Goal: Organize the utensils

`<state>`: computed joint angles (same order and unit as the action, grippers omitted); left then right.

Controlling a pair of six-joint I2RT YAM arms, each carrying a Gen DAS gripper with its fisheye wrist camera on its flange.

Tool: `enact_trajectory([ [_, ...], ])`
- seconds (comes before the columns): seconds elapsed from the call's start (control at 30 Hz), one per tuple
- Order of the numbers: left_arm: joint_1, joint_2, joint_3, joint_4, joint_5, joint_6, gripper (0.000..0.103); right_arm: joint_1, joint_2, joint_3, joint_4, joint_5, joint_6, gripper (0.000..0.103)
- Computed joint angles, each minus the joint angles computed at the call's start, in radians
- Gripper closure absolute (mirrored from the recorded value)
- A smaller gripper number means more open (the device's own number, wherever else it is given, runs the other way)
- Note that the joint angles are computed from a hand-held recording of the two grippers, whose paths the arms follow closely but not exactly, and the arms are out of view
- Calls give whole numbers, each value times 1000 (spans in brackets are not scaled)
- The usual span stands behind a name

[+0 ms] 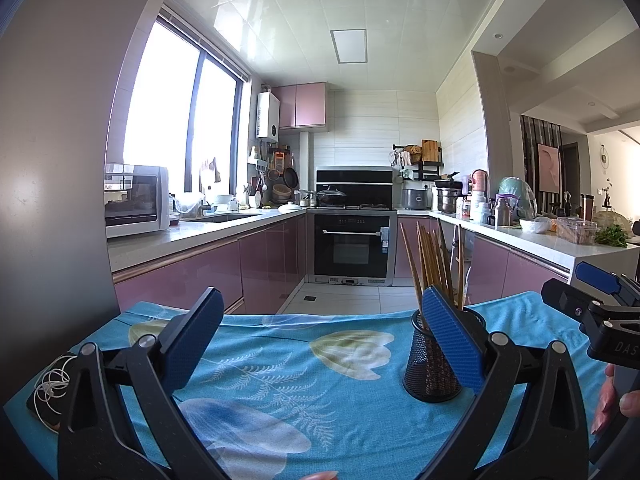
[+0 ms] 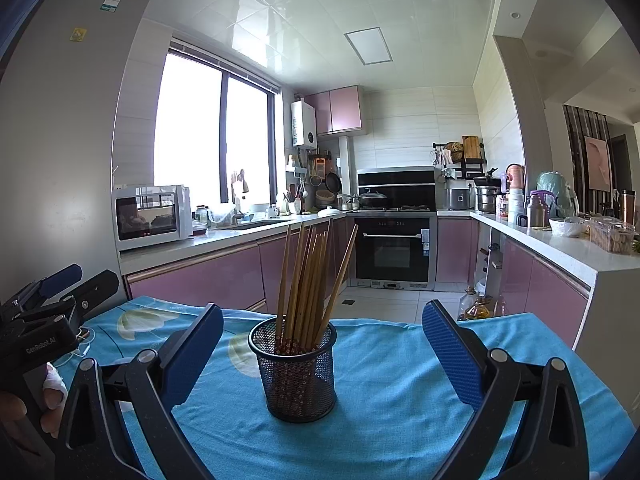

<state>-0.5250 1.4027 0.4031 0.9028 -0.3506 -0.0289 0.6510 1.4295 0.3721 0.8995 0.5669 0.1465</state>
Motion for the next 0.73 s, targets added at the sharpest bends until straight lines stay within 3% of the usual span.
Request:
enact_trajectory([
  [0.53,-13,12,3,-8,-23,11,5,-14,7,-1,-27,-11,15,7],
  [0.63,10,11,33,-90,11,-24,5,-62,-6,24,-134,-48,31,7],
  [0.73,38,18,75,-193,21,-36,5,-176,28,118,-385,-121,81,7],
])
